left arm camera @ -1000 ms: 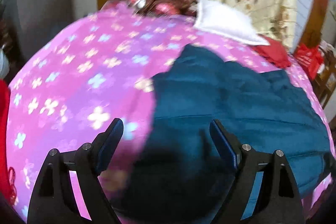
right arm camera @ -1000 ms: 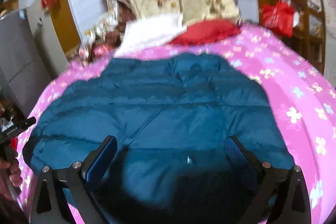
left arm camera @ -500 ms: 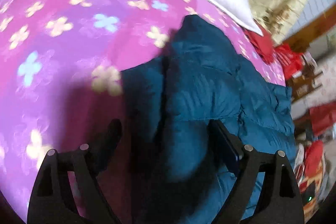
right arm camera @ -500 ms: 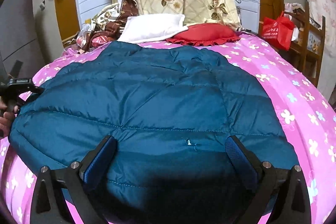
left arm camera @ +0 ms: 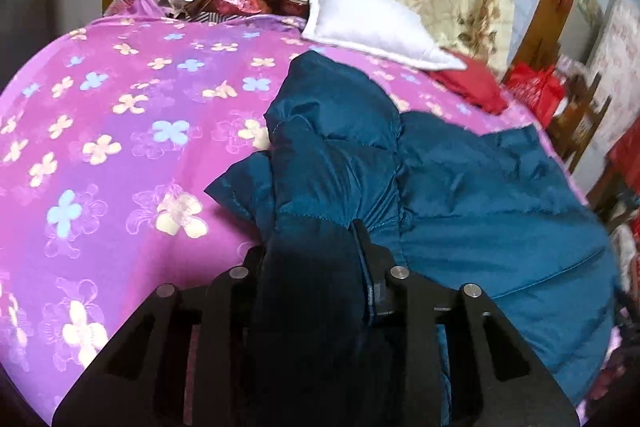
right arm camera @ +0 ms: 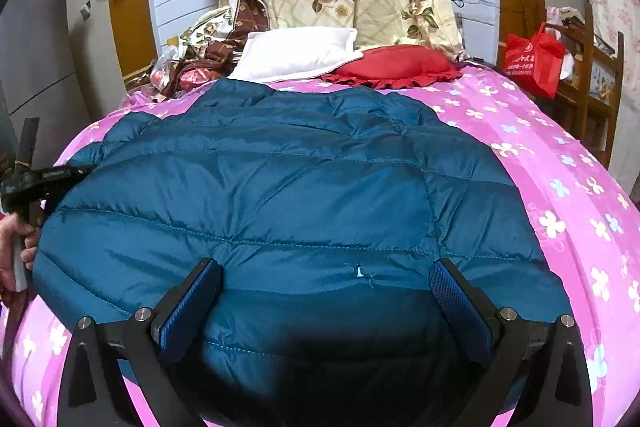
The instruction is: Fold large clothes
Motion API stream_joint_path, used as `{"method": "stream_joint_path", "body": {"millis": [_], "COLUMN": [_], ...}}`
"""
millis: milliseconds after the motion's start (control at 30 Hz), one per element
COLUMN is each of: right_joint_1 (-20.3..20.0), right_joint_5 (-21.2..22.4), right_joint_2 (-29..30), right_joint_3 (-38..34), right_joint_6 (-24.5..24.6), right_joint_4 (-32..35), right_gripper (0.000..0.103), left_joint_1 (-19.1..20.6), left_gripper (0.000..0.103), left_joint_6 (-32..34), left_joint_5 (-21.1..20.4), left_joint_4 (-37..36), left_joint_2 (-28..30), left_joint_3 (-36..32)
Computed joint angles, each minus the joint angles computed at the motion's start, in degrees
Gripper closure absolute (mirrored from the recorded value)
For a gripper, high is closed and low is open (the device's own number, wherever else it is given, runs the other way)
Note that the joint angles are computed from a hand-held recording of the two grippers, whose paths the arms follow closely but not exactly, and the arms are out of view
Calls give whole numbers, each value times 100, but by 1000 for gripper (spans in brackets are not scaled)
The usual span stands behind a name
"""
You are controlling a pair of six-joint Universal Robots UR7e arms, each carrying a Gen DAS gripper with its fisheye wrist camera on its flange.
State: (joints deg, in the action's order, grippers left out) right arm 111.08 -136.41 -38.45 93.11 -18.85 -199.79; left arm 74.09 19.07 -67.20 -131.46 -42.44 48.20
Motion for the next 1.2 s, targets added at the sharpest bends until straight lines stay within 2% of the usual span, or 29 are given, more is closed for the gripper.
{"method": "stream_joint_path", "body": {"millis": [33, 67, 133, 200, 267, 333, 367, 433, 467, 500, 533, 567, 600, 667, 700, 800, 833, 867, 900, 933, 967, 1000, 1033, 1100, 1200], "right_joint_1": [-1, -1, -15, -39, -79, -159, -205, -265, -396, -494, -594, -765, -938, -1247, -1391, -1535, -1609, -1654, -1710, -1799, -1868, -1906, -1867, -1661, -1399], "right_joint_5": [67, 125, 161, 165, 149, -115, -380, -1249, -1372, -1255, -898, -301, 299, 1307, 1819, 2511, 2820, 2968, 3159, 3474, 3714, 3873, 3793, 3421, 2826], "right_joint_2": [-49, -104, -176, -303, -366, -346, -277, 9, -2, -122, -328, -602, -839, -1137, -1266, -1413, -1483, -1525, -1560, -1620, -1670, -1696, -1695, -1601, -1551], "right_joint_3": [25, 68, 40, -122, -443, -972, -1254, -1783, -1825, -1748, -1625, -1452, -1284, -967, -749, -447, -359, -299, -253, -187, -135, -108, -53, -97, -194], "right_joint_6": [60, 130, 287, 584, 612, 676, 627, 140, 101, 301, 742, 1268, 1558, 1828, 1777, 1054, 874, 817, 811, 813, 830, 877, 723, 372, 208], "right_joint_4": [30, -76, -156, 247, 909, 2067, 2549, 2796, 2895, 3095, 3500, 3874, 4009, 3920, 3635, 3295, 3271, 3215, 3190, 3188, 3192, 3268, 3132, 2976, 2980], "right_gripper": [0, 0, 0, 0, 0, 0, 0, 0, 0, 0, 0, 0, 0, 0, 0, 2, 9, 11, 16, 25, 28, 41, 49, 62, 72], "left_joint_1": [1, 11, 27, 62, 73, 75, 71, 66, 65, 61, 56, 52, 49, 45, 44, 41, 41, 39, 30, 32, 16, -25, -85, -230, -336], "left_gripper": [58, 54, 34, 29, 25, 23, 23, 22, 22, 21, 21, 21, 21, 20, 20, 20, 20, 20, 22, 31, 36, 50, 62, 73, 86], "left_joint_6": [-48, -137, -365, -622, -709, -762, -761, -750, -748, -744, -726, -720, -714, -690, -687, -685, -684, -679, -658, -616, -507, -405, -266, -162, -543], "left_joint_5": [95, 173, 350, 362, 359, 383, 394, 416, 415, 423, 444, 457, 465, 486, 491, 493, 492, 499, 514, 485, 458, 540, 646, 1056, 1280], "left_joint_4": [95, 223, 404, 656, 749, 818, 818, 807, 822, 832, 836, 836, 839, 866, 865, 857, 850, 848, 813, 773, 653, 528, 417, 231, 252], "left_joint_2": [48, 92, 222, 324, 333, 366, 371, 366, 372, 374, 378, 381, 382, 407, 410, 410, 401, 402, 391, 374, 325, 292, 252, 214, 151], "left_joint_3": [-71, -169, -390, -610, -650, -717, -721, -704, -715, -719, -721, -721, -720, -758, -760, -752, -738, -736, -700, -664, -544, -433, -307, -114, -64]}}
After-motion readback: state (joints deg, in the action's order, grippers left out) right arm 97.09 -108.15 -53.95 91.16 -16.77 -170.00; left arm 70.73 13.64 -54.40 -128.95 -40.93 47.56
